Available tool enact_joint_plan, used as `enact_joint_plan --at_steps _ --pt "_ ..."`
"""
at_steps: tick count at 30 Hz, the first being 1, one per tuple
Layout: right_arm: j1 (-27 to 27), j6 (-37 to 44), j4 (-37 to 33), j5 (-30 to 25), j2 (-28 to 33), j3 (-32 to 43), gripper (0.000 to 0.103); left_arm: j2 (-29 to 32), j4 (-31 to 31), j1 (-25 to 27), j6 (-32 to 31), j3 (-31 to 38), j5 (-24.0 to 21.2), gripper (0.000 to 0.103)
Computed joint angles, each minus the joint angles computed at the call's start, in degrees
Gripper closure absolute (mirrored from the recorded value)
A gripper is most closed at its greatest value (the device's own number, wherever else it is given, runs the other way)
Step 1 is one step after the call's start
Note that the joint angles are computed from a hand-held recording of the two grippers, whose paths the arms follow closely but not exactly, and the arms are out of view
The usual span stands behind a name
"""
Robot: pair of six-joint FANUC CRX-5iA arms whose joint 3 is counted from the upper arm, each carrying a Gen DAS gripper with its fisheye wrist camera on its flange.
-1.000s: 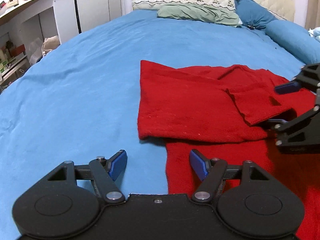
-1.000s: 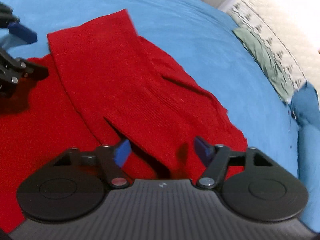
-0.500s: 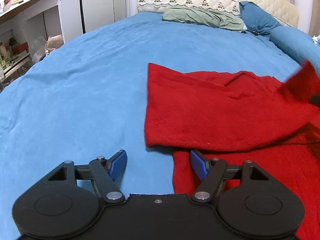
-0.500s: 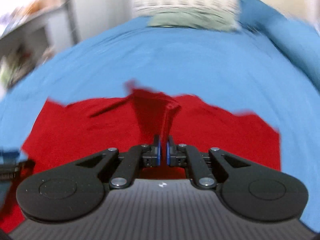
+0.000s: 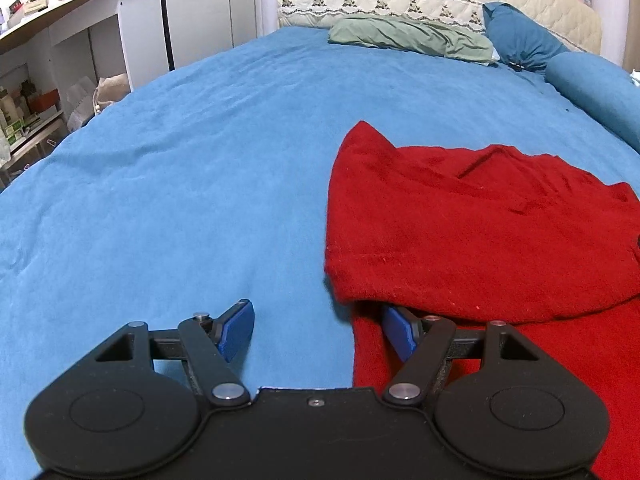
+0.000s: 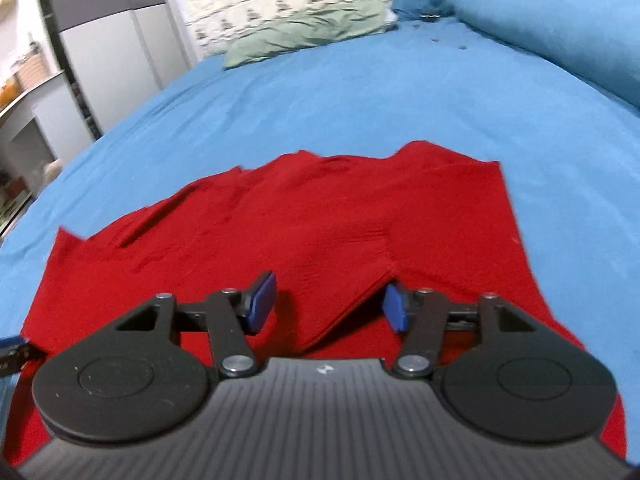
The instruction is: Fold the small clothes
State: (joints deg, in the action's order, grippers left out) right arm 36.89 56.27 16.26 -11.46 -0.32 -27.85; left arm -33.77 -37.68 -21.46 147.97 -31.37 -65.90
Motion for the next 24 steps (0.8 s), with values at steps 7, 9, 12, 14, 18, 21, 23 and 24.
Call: enact_joint_plan --at_steps 7,9,12,14,18,21,23,24 --pt "-1.0 13.2 -8.1 -4.1 0.8 7.7 0.083 1.3 -1.0 1.1 -1.0 0.5 1.2 0.027" --pt "-1.8 9.9 -4.8 -2.8 0.3 8.3 0.083 1.9 -1.2 1.3 -1.4 0.7 1.7 0.027" --pt "-4.1 5.5 0.5 -0.6 0.6 9.0 0.083 2.5 -0.7 2.2 -2.6 1.0 3.0 0.027" --pt "-5.4 4.6 2.4 -0.2 1.3 9.2 0.083 2.9 0.3 3.3 -4.1 1.0 3.6 0.027" --pt "-7.0 16.1 -9.2 -4.4 2.9 12.9 0.083 1.6 3.7 6.7 -7.7 0.1 4.7 0.027" --pt "-8.4 19.8 -14.7 -6.5 4.3 13.8 0.083 0.5 5.6 8.2 -11.1 -0.4 4.1 0.028" --pt "-9.8 24.8 -21.2 -8.1 4.5 14.7 0.083 -0.5 6.4 8.5 -11.7 -0.8 3.4 0.028" --pt "-10.0 25.1 -21.9 -8.6 4.8 14.7 0.082 -1.2 7.0 9.0 -12.4 -1.2 3.2 0.028"
